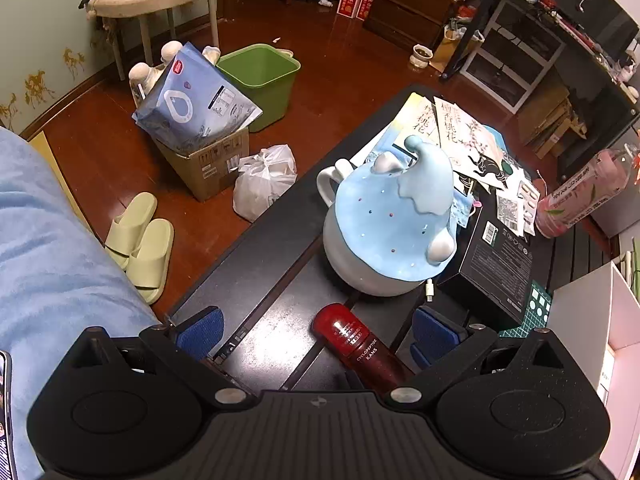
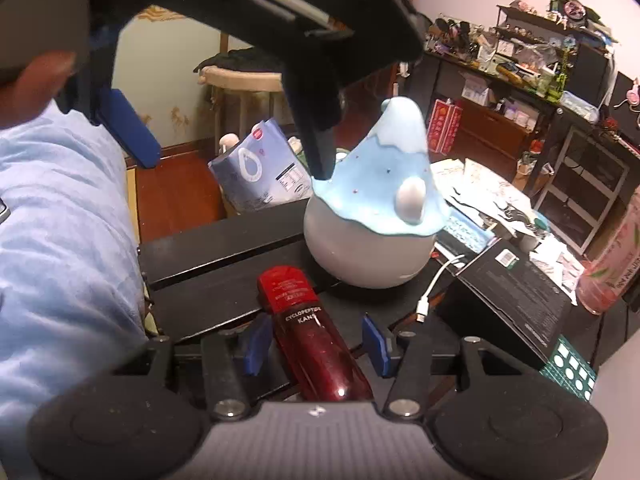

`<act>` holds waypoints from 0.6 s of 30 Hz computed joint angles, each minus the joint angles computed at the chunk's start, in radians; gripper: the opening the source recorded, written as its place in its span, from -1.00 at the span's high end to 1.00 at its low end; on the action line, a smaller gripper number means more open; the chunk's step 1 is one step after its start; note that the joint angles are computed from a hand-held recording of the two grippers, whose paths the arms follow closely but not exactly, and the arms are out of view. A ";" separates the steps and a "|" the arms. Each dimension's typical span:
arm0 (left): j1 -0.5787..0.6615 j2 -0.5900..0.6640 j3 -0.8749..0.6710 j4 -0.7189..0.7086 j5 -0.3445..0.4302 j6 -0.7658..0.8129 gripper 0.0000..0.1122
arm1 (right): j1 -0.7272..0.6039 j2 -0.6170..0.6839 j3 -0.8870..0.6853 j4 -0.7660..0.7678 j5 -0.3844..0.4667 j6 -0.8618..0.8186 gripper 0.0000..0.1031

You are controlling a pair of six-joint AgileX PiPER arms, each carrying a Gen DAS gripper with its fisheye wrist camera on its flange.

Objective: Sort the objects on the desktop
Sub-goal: 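Close the right gripper around the red bottle lying on the table, then lift the red bottle off the table with the right gripper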

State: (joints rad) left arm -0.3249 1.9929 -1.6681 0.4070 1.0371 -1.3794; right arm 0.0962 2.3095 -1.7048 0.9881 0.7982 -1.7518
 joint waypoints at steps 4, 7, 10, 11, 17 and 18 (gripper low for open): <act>0.003 0.003 0.000 -0.004 -0.004 0.004 -0.82 | 0.007 0.043 -0.088 -0.079 0.054 0.110 0.28; 0.005 0.001 0.004 -0.006 -0.008 0.005 -0.82 | 0.007 0.053 -0.108 -0.098 0.067 0.145 0.29; 0.006 -0.004 0.012 -0.006 -0.014 0.001 -0.82 | 0.009 0.045 -0.101 -0.110 0.053 0.194 0.34; 0.006 -0.004 0.012 -0.006 -0.014 0.001 -0.82 | 0.010 0.037 -0.086 -0.110 0.038 0.197 0.37; 0.005 -0.001 0.009 -0.008 -0.015 0.006 -0.82 | 0.004 0.007 -0.034 -0.109 -0.023 0.250 0.41; 0.005 -0.001 0.008 -0.009 -0.015 0.007 -0.82 | 0.003 0.003 -0.030 -0.116 -0.027 0.271 0.41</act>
